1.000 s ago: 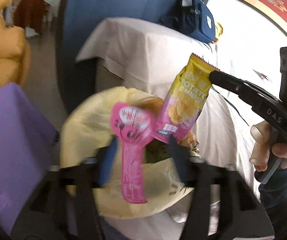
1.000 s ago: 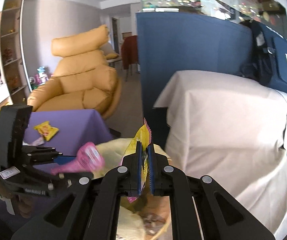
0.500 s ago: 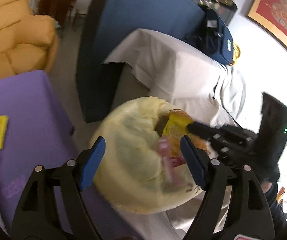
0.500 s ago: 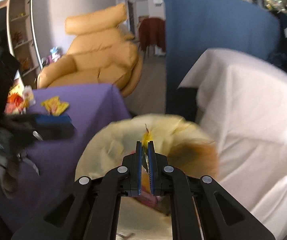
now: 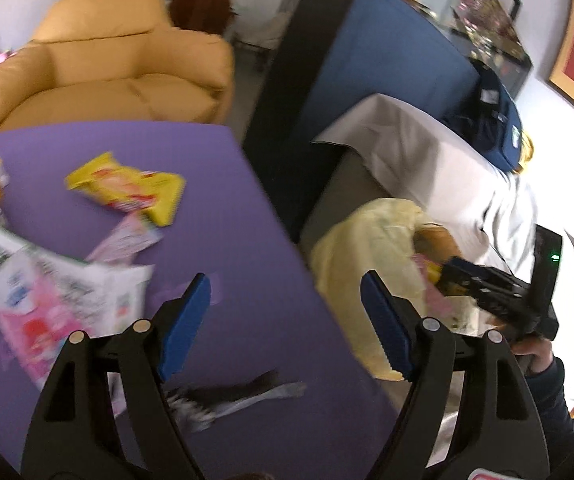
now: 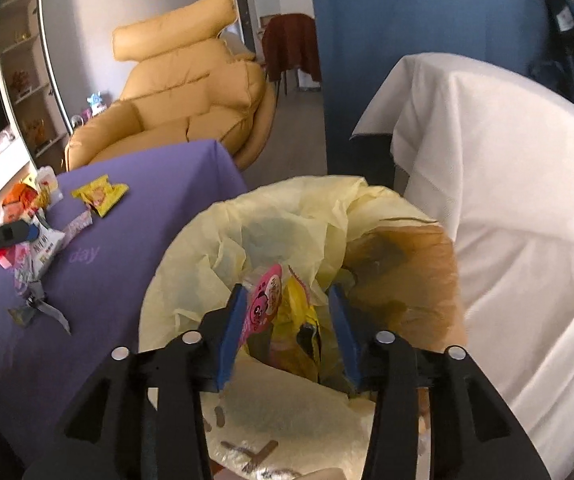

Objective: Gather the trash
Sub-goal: 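Lower the chips bag into the yellow trash bag and open the right tool, then move the right tool to the black wrapper while the left tool grasps the tissue pack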

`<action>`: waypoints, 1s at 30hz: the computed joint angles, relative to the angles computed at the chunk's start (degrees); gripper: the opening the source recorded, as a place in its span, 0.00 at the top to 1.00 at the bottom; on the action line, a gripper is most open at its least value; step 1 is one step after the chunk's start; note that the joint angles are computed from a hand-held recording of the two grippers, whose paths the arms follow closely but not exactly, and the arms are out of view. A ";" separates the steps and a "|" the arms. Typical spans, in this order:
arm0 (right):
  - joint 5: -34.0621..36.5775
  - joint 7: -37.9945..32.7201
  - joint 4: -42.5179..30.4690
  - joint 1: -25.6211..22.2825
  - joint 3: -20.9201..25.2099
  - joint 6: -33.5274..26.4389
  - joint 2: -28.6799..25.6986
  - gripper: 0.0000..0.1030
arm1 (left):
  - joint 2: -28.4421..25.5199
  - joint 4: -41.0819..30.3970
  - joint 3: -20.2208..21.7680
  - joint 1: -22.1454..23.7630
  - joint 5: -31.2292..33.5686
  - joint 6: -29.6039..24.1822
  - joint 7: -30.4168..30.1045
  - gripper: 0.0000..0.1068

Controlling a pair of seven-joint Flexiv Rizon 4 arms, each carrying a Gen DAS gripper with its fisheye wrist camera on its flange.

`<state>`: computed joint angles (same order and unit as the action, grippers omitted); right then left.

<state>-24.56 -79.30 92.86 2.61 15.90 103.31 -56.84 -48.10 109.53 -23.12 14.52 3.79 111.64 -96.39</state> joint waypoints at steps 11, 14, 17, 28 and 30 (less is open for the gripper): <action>-9.13 0.47 6.01 -3.77 6.50 7.40 1.92 0.53 | 3.48 9.89 6.49 2.25 0.80 9.77 -9.41 0.25; -17.81 1.46 5.21 -8.37 14.64 2.71 -1.27 0.52 | 3.25 10.69 5.78 4.82 2.97 8.85 -11.26 0.25; -19.63 -0.71 4.02 -8.76 18.98 -1.82 -3.86 0.52 | 2.69 11.47 5.15 6.62 4.08 8.57 -12.98 0.25; -13.23 -6.71 -0.41 -2.20 20.88 -9.27 -7.92 0.52 | 0.04 9.01 4.11 9.46 4.29 5.74 -16.10 0.25; -11.43 -7.21 -0.68 -1.63 20.71 -9.44 -7.90 0.52 | -0.65 8.08 3.63 9.53 3.50 4.47 -16.11 0.26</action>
<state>-35.98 -86.50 92.19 0.98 36.61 93.88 -64.73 -48.76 117.61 -19.48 24.05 7.30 116.11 -112.50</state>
